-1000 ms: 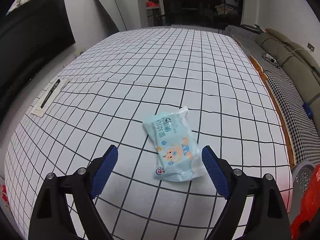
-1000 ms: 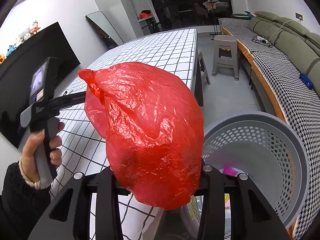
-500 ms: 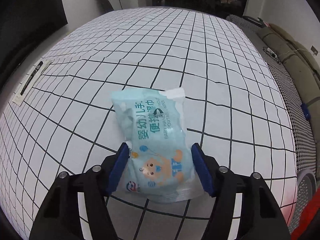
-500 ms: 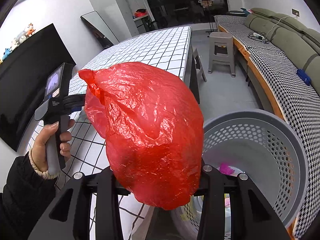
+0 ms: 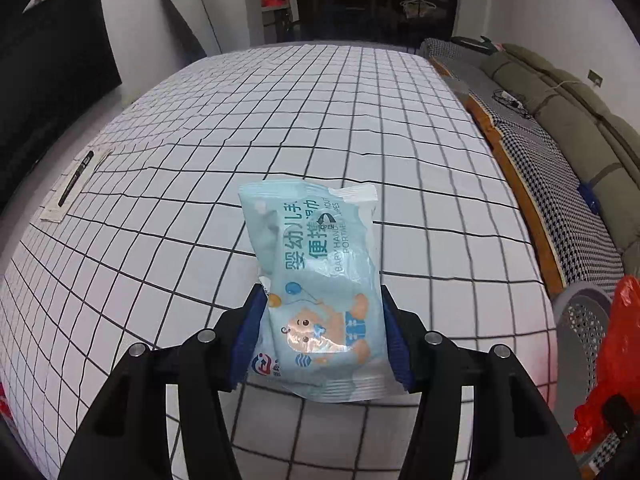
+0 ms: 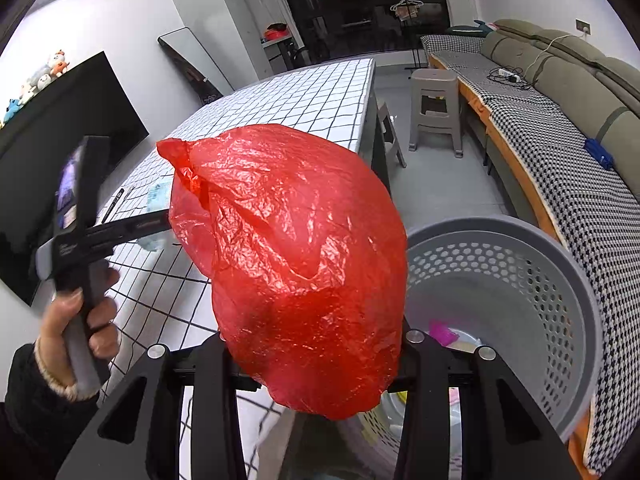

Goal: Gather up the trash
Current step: 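Carry the bag and wipes packet over the basket and open both tools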

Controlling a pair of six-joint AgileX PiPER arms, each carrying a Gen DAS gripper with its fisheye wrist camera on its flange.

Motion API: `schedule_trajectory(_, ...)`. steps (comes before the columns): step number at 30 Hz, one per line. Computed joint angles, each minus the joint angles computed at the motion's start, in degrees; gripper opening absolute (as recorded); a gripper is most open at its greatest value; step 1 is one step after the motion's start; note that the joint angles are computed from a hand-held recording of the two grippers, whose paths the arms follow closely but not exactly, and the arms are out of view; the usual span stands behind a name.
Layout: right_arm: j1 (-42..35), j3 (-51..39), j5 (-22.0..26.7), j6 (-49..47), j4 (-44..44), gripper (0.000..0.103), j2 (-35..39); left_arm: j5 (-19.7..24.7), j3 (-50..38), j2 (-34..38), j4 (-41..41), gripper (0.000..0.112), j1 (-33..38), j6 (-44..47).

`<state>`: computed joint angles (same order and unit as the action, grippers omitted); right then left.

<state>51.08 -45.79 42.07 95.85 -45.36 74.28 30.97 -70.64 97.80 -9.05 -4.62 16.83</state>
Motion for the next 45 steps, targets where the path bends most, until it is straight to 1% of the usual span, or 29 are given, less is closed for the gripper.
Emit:
schedule_trajectory(6,5.7,4.0,7.4,5.6,-0.9,0.039,-5.3,-3.4,12.2,-13.5,-1.6,0.054,-6.2,2.2)
schedule_trajectory(11,11.1,8.0,15.4,10.0,0.1,0.039,-11.1,-3.1,17.9,-20.6,-1.2,0.054,-13.9,0.5)
schedule_trajectory(14,14.0,10.1,19.6,12.4,0.7,0.039,-14.3,-3.8,20.4,-23.3,3.4,0.054,-20.4,-6.2)
schedule_trajectory(15,15.3,11.2,21.5,13.9,0.8,0.039,-15.7,-4.1,20.9,-23.3,5.7,0.054,-22.8,-9.4)
schedule_trajectory(18,17.2,13.3,25.0,15.4,1.8,0.039,-17.8,-4.4,21.3,-22.4,9.0,0.054,-27.4,-14.6)
schedule_trajectory(19,17.3,14.1,25.5,15.4,2.2,0.039,-18.4,-4.7,21.6,-22.1,10.8,0.054,-29.0,-17.0)
schedule_trajectory(20,16.5,14.9,24.9,15.1,2.7,0.039,-18.9,-5.0,21.8,-21.9,11.6,0.054,-29.7,-18.0)
schedule_trajectory(22,14.0,16.8,22.4,14.2,3.2,0.039,-20.3,-5.6,22.3,-21.4,14.5,0.054,-31.8,-21.8)
schedule_trajectory(24,11.6,18.2,20.4,12.9,3.4,0.039,-21.1,-6.1,22.2,-20.6,16.2,0.055,-32.4,-23.8)
schedule_trajectory(26,10.3,18.9,19.5,12.3,3.0,0.04,-21.7,-6.3,22.2,-19.9,18.0,0.056,-33.0,-25.9)
schedule_trajectory(27,9.8,19.2,19.0,12.2,2.5,0.043,-21.7,-6.2,21.9,-19.3,18.4,0.056,-33.3,-26.6)
schedule_trajectory(28,8.9,19.4,18.5,11.5,2.5,0.049,-21.7,-6.0,21.5,-18.8,18.9,0.057,-33.5,-27.4)
schedule_trajectory(29,8.0,19.6,18.0,11.0,2.3,0.053,-21.8,-5.8,21.4,-18.8,19.4,0.063,-33.7,-28.1)
schedule_trajectory(30,7.0,20.0,17.5,10.4,2.3,0.061,-22.3,-5.8,21.3,-18.6,19.5,0.072,-33.7,-28.4)
schedule_trajectory(31,6.7,20.3,17.3,10.4,2.1,0.067,-22.6,-5.9,21.5,-18.7,20.2,0.075,-34.0,-29.4)
schedule_trajectory(32,6.2,20.5,17.0,10.1,2.0,0.068,-23.0,-6.0,21.6,-18.8,21.0,0.078,-34.2,-30.5)
schedule_trajectory(35,5.3,20.8,17.8,9.4,2.1,0.068,-23.7,-5.5,21.4,-18.3,24.6,0.078,-35.6,-34.6)
schedule_trajectory(38,5.8,21.5,18.3,10.2,2.1,0.068,-24.9,-5.1,21.2,-18.0,25.6,0.078,-36.4,-36.3)
schedule_trajectory(41,7.3,22.0,19.4,11.8,2.0,0.072,-25.4,-5.1,21.4,-18.1,26.0,0.079,-36.6,-36.9)
schedule_trajectory(45,8.2,21.7,20.1,12.4,2.2,0.073,-24.6,-4.8,21.6,-18.5,26.9,0.08,-37.1,-38.2)
